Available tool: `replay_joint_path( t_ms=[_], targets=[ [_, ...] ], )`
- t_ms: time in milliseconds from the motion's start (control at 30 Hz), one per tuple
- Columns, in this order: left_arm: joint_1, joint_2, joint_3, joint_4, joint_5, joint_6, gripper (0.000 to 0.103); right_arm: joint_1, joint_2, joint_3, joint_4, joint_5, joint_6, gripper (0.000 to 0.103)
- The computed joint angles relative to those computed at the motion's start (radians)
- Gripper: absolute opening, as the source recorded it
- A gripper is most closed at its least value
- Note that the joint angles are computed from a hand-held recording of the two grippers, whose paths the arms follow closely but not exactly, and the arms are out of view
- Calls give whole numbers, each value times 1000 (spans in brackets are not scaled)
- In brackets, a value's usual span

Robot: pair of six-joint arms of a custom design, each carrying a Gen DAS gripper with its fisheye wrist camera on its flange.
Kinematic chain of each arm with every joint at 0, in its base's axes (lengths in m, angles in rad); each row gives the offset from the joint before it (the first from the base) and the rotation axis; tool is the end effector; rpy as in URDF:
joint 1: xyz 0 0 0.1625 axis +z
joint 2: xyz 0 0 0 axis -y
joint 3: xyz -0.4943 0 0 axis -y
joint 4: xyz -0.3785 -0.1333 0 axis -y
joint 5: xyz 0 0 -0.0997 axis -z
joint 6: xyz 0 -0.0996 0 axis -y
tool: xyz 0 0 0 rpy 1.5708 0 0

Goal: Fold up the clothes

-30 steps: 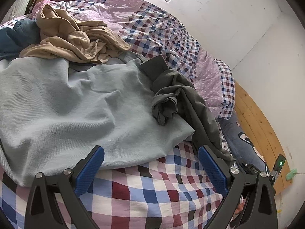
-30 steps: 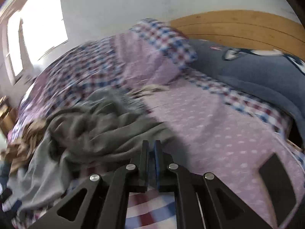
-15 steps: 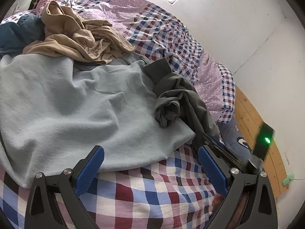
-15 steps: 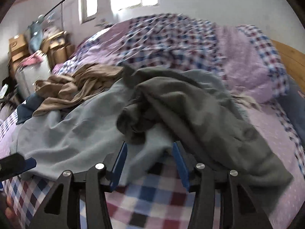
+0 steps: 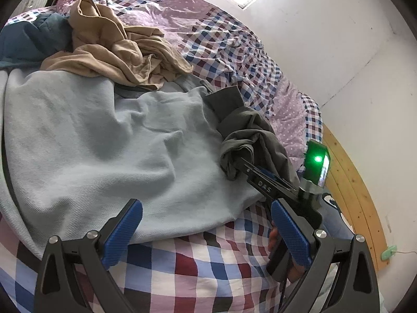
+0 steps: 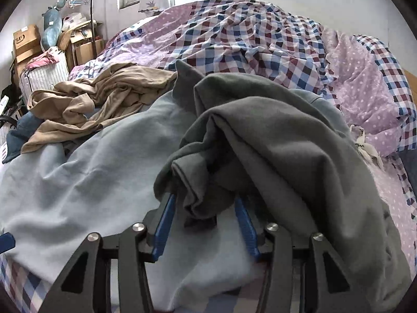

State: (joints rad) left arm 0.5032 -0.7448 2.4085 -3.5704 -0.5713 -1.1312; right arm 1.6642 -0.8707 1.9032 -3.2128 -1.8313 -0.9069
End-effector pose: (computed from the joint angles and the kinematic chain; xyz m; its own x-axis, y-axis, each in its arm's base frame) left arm -0.2809 -0.4024 0.1027 -0.9628 -0.2673 -0.0397 -0.1038 0.5014 -0.8590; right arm 0.1677 -0.6365 0.1937 -0.5410 -0.6080 0.5810 -0.8157 0.5477 -0.1864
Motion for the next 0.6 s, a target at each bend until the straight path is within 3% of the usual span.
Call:
replay_joint_path(
  t_ms=[33,67,100,300,500,600],
  targets=[
    [1,1,0,-9,-3,5,101,3,7,-5,-4,-6,-2,28],
    [2,2,1,-22,-7,10,101,5,9,-7,-6,-8,1,7],
    [3,4,2,-37,-10,15,101,7,10,-9,-7,-11,5,3],
    [4,31,15,-223,-45,86,101,14,-71,74,-42,78,-7,2],
    [5,64,11,-417,-88,195,101,13,-242,206,-27,196,2,1],
    [14,72,2,-456,-135,218,101,7,-341,258,0,259,27,1]
  ],
)
